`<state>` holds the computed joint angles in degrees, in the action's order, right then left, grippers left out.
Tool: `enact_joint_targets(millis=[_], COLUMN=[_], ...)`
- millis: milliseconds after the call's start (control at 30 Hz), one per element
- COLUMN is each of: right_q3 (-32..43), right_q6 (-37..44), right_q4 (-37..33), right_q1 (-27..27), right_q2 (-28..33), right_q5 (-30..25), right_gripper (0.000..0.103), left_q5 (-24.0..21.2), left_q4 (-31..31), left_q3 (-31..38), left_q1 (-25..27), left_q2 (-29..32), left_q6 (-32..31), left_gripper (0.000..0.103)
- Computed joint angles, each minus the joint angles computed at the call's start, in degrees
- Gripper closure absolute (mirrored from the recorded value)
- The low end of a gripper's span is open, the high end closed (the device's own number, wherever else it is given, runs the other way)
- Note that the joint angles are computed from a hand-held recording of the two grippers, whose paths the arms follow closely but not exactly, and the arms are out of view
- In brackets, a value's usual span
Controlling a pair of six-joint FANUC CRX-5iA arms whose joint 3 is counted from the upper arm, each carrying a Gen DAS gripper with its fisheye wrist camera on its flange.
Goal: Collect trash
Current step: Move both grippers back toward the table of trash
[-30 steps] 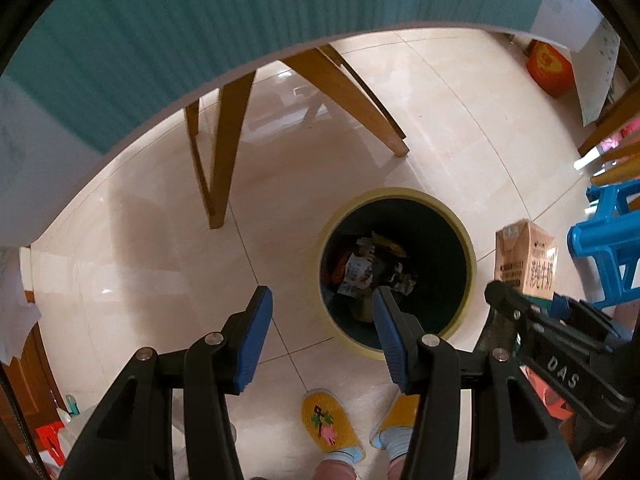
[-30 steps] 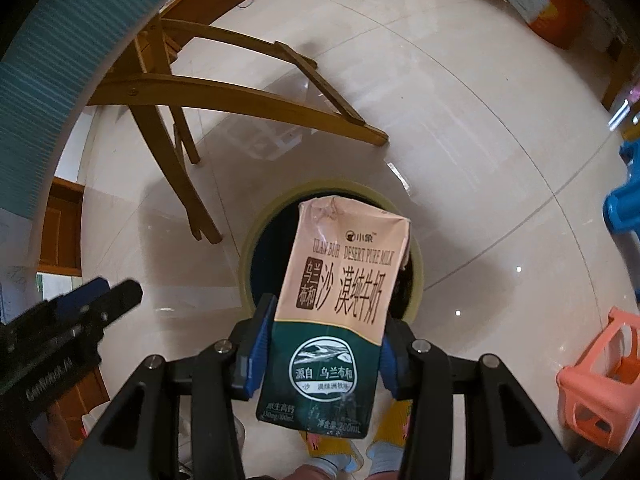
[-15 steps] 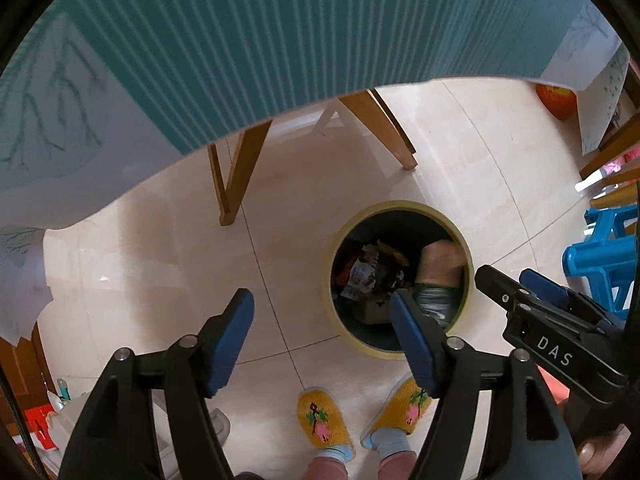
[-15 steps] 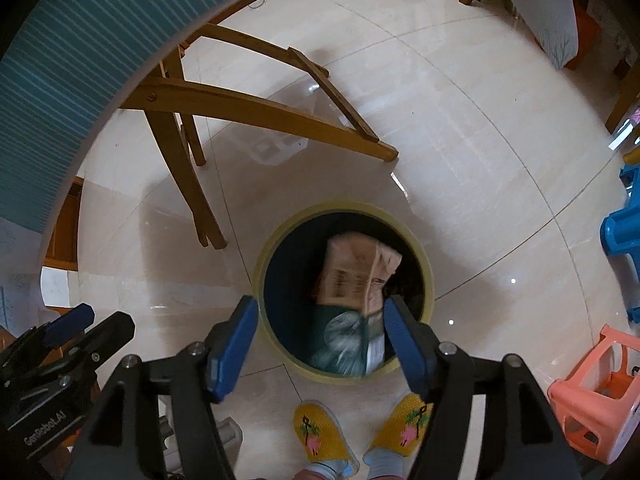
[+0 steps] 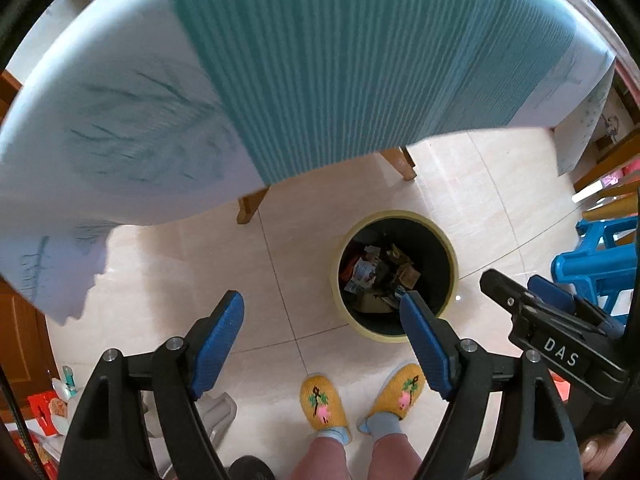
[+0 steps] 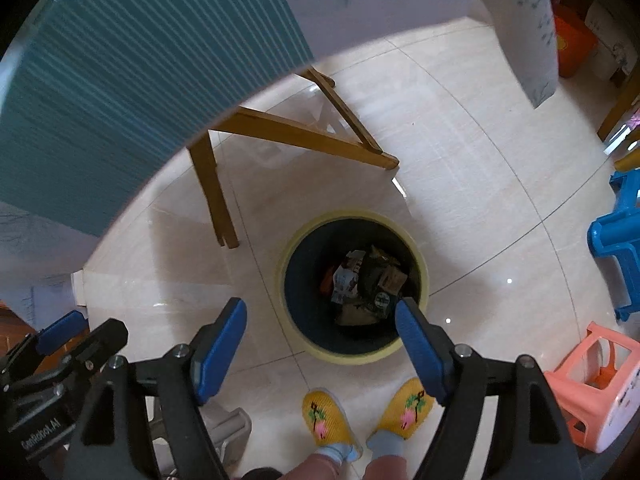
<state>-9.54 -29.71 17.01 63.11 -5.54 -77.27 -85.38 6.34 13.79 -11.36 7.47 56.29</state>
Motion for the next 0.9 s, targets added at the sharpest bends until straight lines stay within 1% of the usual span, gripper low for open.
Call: enact_joint_targets(millis=[167, 433, 600, 733, 800, 900], right_q3=[6.98, 21.13, 30.27, 36.13, 38.49, 40.58], right_q6=[1.59, 7.12, 13.08, 18.34, 20.31, 22.67], right_q4=[-0.06, 4.45, 9.02, 12.55, 14.35, 16.41], right_q1=[1.56, 4.07, 5.36, 5.63, 5.98, 6.23], right_q2=[0.48, 3.3, 6.11, 8.12, 8.93, 9.35], right_q5=[-5.94, -16.72, -23.73, -27.61, -28.87, -29.47], right_gripper=[0.026, 0.026, 0.026, 0.026, 0.026, 0.026], left_q5=[-6.66, -14.74, -17.77, -19.93, -20.24, -22.4], left_q4=[1.75, 5.67, 9.21, 12.2, 13.24, 14.7], left_q3=[8.27, 22.1, 30.58, 38.9, 42.08, 50.22], left_q1=[2.17, 5.36, 6.55, 7.38, 7.49, 7.42], left_q2=[0.95, 3.81, 6.08, 8.74, 9.85, 13.44], left_q6=[-0.33, 0.66, 3.04, 5.8, 7.3, 10.82], left_gripper=[0.024, 0.024, 0.024, 0.024, 0.024, 0.024])
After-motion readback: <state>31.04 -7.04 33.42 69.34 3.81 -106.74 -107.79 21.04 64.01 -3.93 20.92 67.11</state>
